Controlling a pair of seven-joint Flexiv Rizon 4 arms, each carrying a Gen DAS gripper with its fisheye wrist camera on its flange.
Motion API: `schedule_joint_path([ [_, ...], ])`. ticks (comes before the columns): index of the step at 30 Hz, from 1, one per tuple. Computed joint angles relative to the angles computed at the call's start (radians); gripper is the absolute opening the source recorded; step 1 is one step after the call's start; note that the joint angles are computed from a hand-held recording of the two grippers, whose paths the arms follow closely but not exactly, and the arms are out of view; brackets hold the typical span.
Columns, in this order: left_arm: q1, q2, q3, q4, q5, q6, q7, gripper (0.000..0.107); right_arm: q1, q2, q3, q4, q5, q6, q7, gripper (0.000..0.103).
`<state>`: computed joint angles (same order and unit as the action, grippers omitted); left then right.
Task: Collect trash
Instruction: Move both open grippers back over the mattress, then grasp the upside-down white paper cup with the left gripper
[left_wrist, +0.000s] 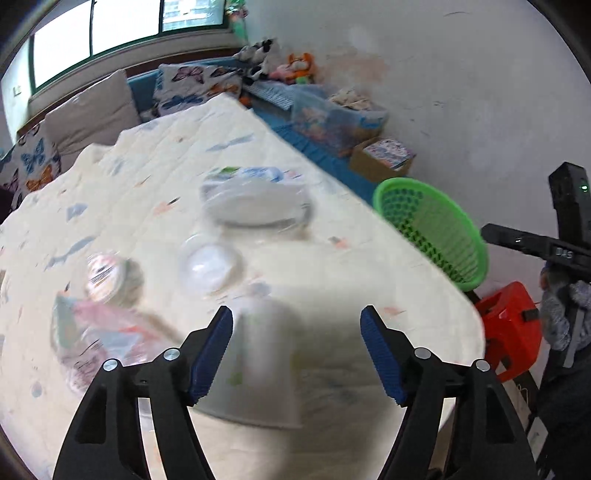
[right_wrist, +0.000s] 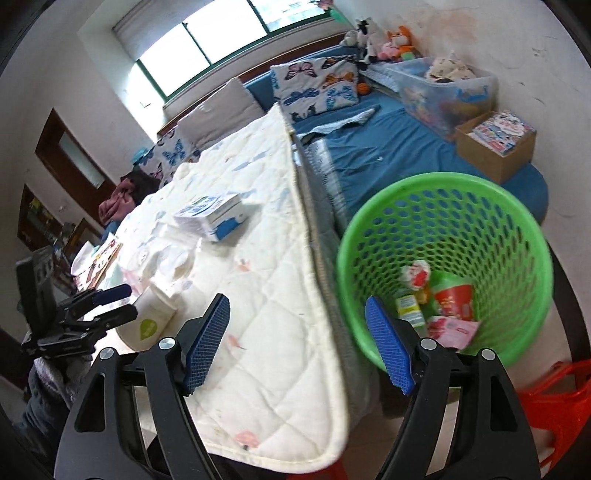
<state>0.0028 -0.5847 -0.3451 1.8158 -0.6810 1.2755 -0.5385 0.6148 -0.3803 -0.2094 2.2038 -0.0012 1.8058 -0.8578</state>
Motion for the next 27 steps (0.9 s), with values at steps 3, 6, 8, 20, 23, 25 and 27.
schedule_joint_path([
  [3,-0.001,-0.016,0.033,-0.024,0.024,-0.049,-0.026,0.073,-0.016,-0.013,0.03,-0.024,-0.015,-0.01,0.0,0.076],
  [6,-0.006,-0.027,0.051,-0.031,0.043,-0.059,-0.037,0.073,-0.02,-0.023,0.044,-0.045,-0.037,-0.025,-0.001,0.077],
  [8,-0.01,-0.035,0.059,-0.036,0.058,-0.058,-0.044,0.073,-0.026,-0.028,0.054,-0.054,-0.048,-0.03,0.002,0.078],
  [20,-0.017,-0.053,0.064,-0.031,0.14,-0.008,-0.053,0.069,-0.088,-0.06,0.126,-0.097,-0.107,-0.055,0.017,0.079],
  [23,-0.013,-0.056,0.062,-0.03,0.151,0.006,-0.067,0.062,-0.097,-0.07,0.135,-0.109,-0.118,-0.057,0.018,0.079],
  [25,0.0,-0.054,0.048,-0.022,0.153,0.018,-0.06,0.06,-0.102,-0.077,0.142,-0.12,-0.126,-0.061,0.017,0.079],
  [27,0.011,-0.052,0.033,-0.013,0.15,0.032,-0.053,0.06,-0.108,-0.085,0.151,-0.134,-0.134,-0.067,0.017,0.08],
])
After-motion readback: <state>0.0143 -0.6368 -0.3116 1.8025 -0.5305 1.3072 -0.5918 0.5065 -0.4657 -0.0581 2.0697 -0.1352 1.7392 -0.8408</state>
